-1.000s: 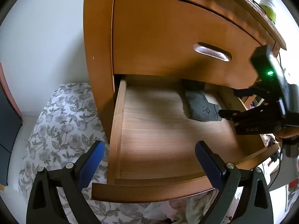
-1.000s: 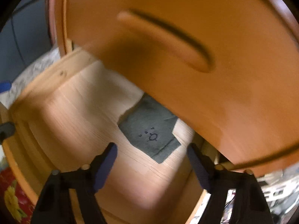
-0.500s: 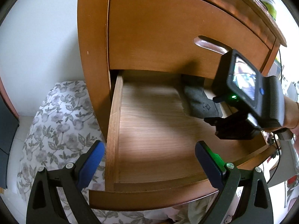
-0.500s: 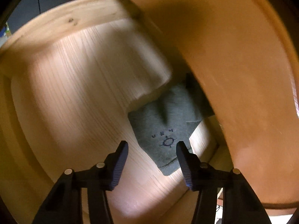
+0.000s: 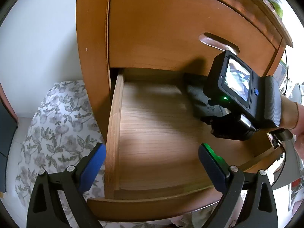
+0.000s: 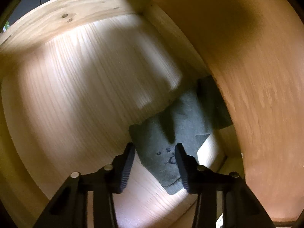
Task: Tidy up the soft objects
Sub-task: 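Close the right tool on the dark grey sock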
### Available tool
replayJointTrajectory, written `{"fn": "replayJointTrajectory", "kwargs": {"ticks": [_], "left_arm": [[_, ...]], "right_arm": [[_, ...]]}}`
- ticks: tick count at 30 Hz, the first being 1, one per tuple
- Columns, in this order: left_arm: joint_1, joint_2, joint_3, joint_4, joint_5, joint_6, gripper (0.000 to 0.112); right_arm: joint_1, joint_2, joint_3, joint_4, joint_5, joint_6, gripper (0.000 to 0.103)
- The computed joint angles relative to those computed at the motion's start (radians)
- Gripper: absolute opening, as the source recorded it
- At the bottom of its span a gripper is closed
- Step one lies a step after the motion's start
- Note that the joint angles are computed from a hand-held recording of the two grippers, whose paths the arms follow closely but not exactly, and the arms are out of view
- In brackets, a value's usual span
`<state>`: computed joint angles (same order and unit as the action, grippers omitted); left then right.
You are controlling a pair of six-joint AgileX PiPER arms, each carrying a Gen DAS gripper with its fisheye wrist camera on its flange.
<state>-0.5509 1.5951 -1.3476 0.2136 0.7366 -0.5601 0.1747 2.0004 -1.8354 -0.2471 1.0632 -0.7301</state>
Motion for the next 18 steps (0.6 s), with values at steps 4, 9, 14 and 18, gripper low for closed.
{"fn": "replayJointTrajectory", "kwargs": {"ticks": [4,9,14,18], "left_arm": [[0.003,0.0,0.002,-0.007,-0.005,0.008,0.098],[0.01,-0.004,0.008,-0.025,-0.006,0.023,0.098],[0.016,-0.003,0.005,-0.025,-0.002,0.019,0.098],[0.017,-0.008,0.01,-0.034,0.003,0.02,0.098]], "right_arm": [[0.008,-0.006,0.008,0.019,0.002,-0.021,0.028],[0.011,0.016,-0.015,0.006,0.016,0.0,0.007],[0.0,0.01,-0.049,0.043,0.046,-0.009,0.006],[-0.01,-0.019,-0.057,0.071,0.091,-0.027,0.006]]}}
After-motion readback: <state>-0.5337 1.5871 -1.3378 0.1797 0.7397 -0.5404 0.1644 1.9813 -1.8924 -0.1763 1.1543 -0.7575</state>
